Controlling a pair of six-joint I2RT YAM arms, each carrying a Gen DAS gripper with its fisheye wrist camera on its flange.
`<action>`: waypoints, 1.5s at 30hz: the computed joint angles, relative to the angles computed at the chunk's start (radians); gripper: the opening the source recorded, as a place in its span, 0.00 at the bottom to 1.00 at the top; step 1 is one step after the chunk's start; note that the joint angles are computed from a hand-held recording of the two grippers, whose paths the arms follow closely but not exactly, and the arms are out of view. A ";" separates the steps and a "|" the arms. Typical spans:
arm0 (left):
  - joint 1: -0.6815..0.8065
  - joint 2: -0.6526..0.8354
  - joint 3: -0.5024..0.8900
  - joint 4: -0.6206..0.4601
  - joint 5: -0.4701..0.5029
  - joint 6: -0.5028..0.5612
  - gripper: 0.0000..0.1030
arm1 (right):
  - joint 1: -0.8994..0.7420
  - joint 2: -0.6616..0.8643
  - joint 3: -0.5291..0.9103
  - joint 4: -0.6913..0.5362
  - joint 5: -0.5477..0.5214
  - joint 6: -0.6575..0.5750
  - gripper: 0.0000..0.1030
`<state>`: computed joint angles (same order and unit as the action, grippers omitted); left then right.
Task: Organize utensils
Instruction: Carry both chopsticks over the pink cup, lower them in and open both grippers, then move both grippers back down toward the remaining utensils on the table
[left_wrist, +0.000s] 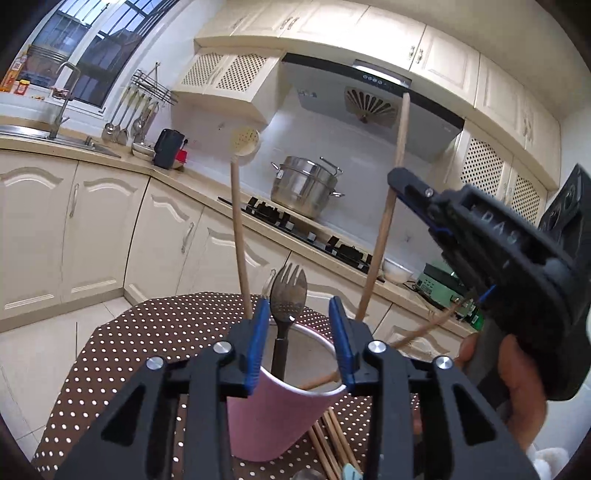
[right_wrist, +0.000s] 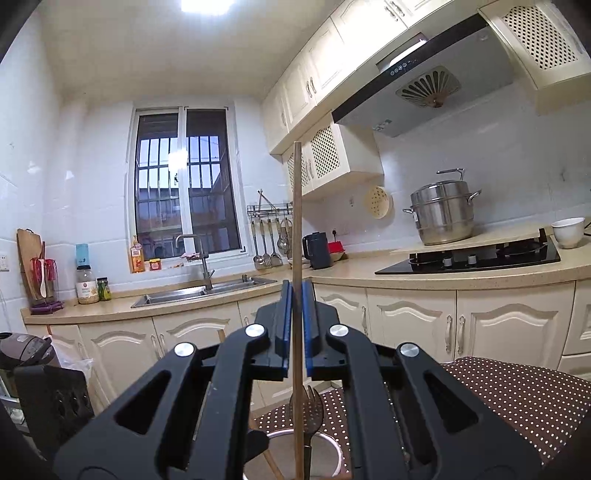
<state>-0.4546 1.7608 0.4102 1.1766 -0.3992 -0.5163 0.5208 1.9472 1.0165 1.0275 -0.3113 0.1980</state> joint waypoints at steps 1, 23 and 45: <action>-0.009 -0.017 -0.004 -0.015 -0.024 0.001 0.32 | -0.001 -0.001 0.001 -0.004 0.000 0.000 0.06; -0.170 -0.418 0.053 -0.621 -0.361 -0.026 0.52 | 0.016 -0.171 -0.171 -0.119 0.035 -0.064 0.39; -0.296 -0.361 0.291 -1.338 -0.095 -0.297 0.62 | -0.113 -0.509 -0.413 -0.449 0.039 -0.099 0.62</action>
<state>-0.7503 1.3996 0.7011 -0.1611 -0.4939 -0.8129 0.4082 1.4379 0.6034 0.5784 -0.2727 0.0986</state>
